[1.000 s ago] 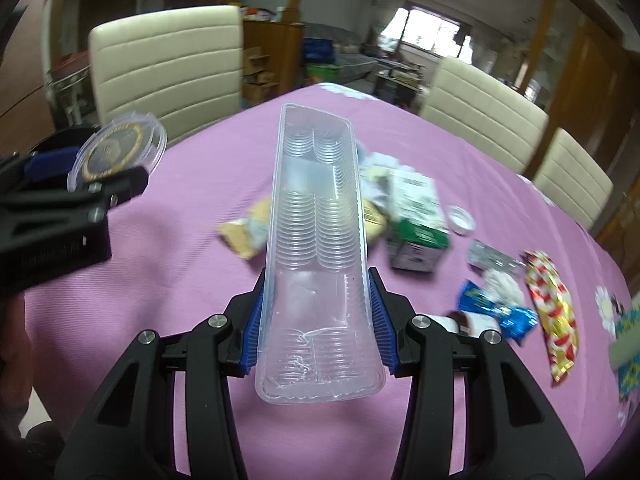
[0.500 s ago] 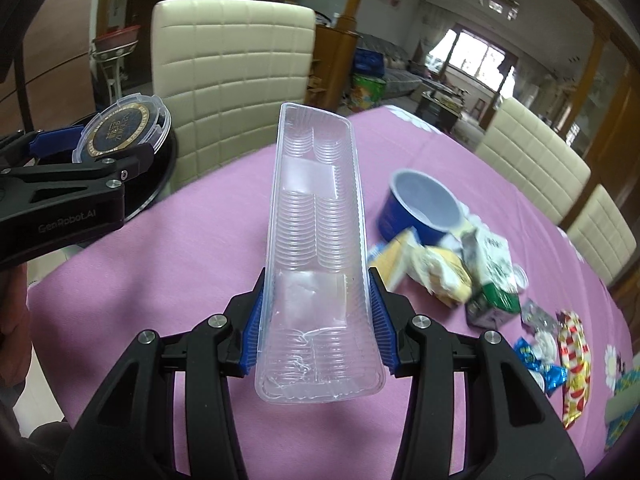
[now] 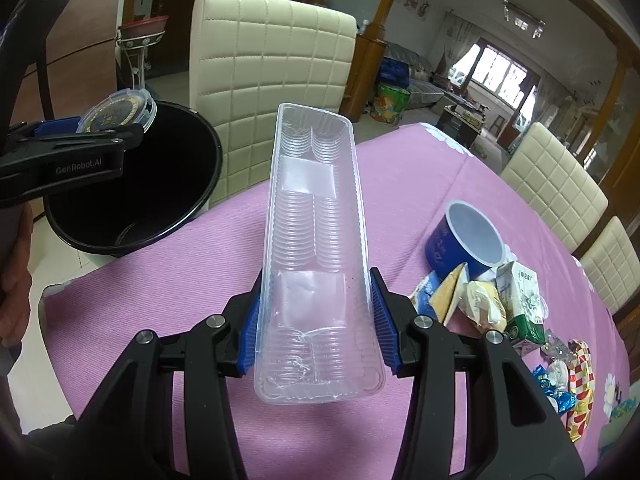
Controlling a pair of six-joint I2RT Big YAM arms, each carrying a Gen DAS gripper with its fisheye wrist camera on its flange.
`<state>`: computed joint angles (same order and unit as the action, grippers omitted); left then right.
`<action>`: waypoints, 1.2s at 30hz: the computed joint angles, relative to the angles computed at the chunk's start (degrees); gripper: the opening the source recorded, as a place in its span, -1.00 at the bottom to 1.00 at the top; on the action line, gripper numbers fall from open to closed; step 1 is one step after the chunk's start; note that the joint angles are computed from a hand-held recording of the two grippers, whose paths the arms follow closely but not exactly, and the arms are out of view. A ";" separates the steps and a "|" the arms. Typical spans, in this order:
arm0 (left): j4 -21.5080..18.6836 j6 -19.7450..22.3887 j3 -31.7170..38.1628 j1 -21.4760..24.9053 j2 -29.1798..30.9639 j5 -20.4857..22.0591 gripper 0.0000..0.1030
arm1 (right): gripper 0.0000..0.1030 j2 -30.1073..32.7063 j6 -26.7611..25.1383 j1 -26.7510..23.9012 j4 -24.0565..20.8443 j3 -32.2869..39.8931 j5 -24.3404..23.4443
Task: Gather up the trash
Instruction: 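Carry the lid and tray with both tools over the black trash bin, then open left tool dropping the lid while right tool drops the tray into bin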
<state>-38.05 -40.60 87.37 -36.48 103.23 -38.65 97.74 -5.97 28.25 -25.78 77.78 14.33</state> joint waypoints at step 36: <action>-8.63 -12.95 -5.58 2.02 -5.49 -11.25 0.82 | 0.69 6.72 0.59 3.27 -1.92 10.95 -12.56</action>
